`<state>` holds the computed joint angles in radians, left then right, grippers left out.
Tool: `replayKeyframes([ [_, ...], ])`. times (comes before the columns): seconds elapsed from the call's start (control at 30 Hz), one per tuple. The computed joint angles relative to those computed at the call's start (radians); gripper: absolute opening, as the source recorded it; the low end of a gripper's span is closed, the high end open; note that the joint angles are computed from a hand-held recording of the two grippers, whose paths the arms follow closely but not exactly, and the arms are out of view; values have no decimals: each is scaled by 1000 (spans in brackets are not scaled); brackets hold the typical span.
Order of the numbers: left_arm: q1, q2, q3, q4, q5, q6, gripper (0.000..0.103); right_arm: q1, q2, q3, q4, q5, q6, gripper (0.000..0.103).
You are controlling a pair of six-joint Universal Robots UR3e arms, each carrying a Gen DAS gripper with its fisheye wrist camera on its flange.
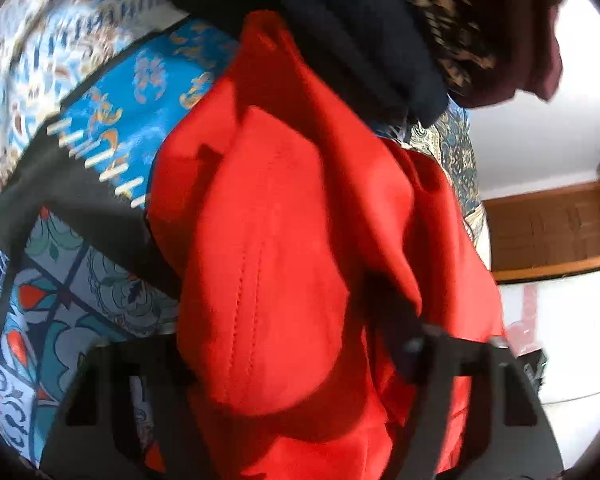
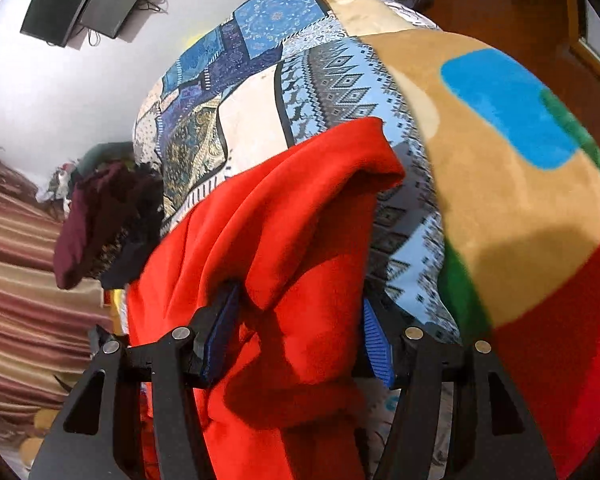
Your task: Fold large clothes
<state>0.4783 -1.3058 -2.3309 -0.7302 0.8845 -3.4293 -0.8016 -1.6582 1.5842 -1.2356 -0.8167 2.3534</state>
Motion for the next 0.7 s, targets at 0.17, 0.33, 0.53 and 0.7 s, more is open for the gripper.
replayKeyframes([
  [0.17,-138,38,111,-31,150,-47,14,0,14,-49,85,28,-40,17],
  [0.33,-289,55,275,-87,294,-97,10,-33,-25,-143,203,87,-137,12],
  [0.53,-495,-39,558,-133,481,-114,9,-26,-7,-336,268,141,-192,9],
  [0.7,-644,-160,766,-146,658,-85,9,1,49,-445,211,176,-140,7],
])
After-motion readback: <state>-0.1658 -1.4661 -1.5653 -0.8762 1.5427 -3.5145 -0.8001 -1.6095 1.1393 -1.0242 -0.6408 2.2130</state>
